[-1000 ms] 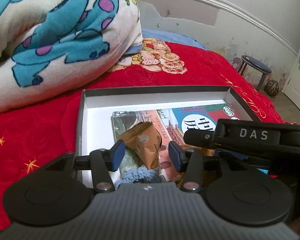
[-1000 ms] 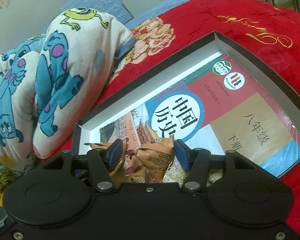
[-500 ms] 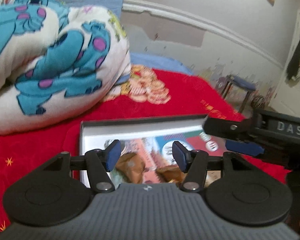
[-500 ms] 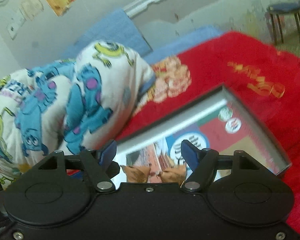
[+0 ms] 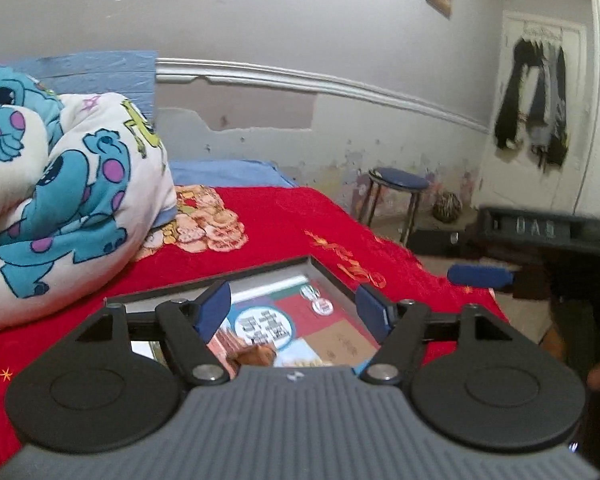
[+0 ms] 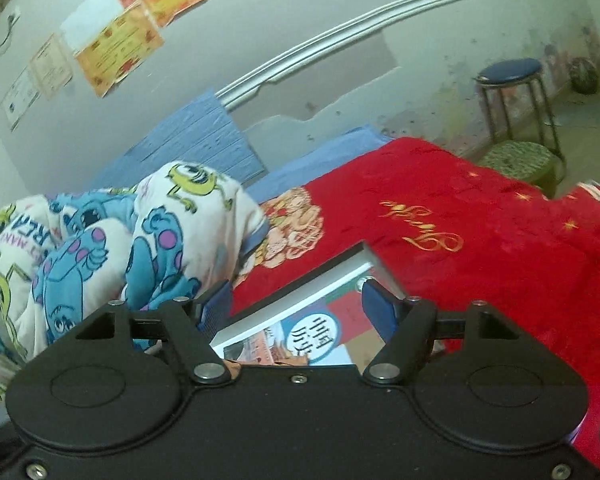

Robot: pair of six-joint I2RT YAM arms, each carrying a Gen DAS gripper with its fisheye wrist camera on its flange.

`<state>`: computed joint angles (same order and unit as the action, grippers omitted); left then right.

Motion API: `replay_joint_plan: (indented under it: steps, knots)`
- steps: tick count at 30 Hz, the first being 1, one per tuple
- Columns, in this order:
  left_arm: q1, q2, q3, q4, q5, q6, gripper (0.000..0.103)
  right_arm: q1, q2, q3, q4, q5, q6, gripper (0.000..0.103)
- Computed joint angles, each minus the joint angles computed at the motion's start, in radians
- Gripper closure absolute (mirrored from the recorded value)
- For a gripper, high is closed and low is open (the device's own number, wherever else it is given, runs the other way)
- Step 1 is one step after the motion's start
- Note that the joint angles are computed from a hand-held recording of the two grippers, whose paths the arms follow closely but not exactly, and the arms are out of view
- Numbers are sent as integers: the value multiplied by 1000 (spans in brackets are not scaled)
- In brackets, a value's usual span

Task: Organize objects
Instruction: 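Grasp a brown paper packet with the right tool while the left grasps a black hair tie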

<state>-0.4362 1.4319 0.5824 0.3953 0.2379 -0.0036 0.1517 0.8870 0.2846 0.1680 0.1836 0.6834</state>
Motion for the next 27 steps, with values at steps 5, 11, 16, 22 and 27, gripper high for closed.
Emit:
replay_joint_plan:
  steps: [5, 11, 16, 22, 27]
  knots:
    - [-26, -32, -56, -51, -8, 89, 23, -6, -174, -79, -119, -9, 56, 32]
    - [-60, -40, -151, -33, -39, 145, 23, 144, -250, -206, -133, 85, 220, 32]
    - [-78, 114, -127, 27, -83, 45, 23, 206, -25, -261, 80, 83, 281, 32]
    - [-89, 272, -76, 50, -117, -51, 29, 162, 332, -230, 341, -10, 273, 33]
    - [-96, 333, -56, 64, -113, -69, 36, 144, 498, -190, 426, -72, 264, 37]
